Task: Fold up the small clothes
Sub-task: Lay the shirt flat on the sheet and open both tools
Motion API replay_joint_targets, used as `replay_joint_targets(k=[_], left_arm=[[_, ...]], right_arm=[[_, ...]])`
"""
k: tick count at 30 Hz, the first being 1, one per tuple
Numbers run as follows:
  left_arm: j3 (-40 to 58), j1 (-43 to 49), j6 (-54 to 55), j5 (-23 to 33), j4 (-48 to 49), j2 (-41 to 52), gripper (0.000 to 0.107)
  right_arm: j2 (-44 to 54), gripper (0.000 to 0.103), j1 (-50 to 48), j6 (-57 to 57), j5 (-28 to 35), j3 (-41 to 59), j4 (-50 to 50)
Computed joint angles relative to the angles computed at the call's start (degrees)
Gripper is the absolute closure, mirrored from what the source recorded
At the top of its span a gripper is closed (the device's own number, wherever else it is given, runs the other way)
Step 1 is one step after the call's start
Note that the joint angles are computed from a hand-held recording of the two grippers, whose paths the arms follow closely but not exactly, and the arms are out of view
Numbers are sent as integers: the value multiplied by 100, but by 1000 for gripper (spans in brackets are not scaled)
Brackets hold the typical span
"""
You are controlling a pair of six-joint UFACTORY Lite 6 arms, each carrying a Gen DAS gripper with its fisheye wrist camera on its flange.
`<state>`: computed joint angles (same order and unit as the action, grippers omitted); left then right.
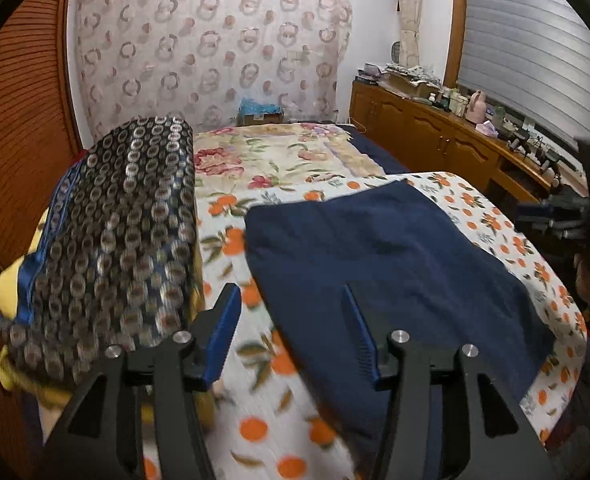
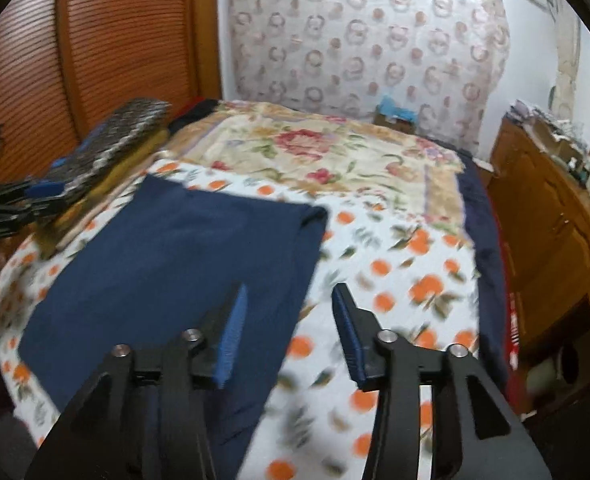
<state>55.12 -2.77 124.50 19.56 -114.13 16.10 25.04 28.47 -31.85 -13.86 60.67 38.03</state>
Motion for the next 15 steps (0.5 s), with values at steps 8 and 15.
replay_joint_targets(k=[8,15], left_arm=[[-1590,-136,1037,132,-968,-989,56],[-2407,-207,1664,240,-1731,-1329,56]], right_arm=[[28,53,654,1786,-1012,-1206,-1016],[-19,50,981,2242,-1497,-1803,-1031]])
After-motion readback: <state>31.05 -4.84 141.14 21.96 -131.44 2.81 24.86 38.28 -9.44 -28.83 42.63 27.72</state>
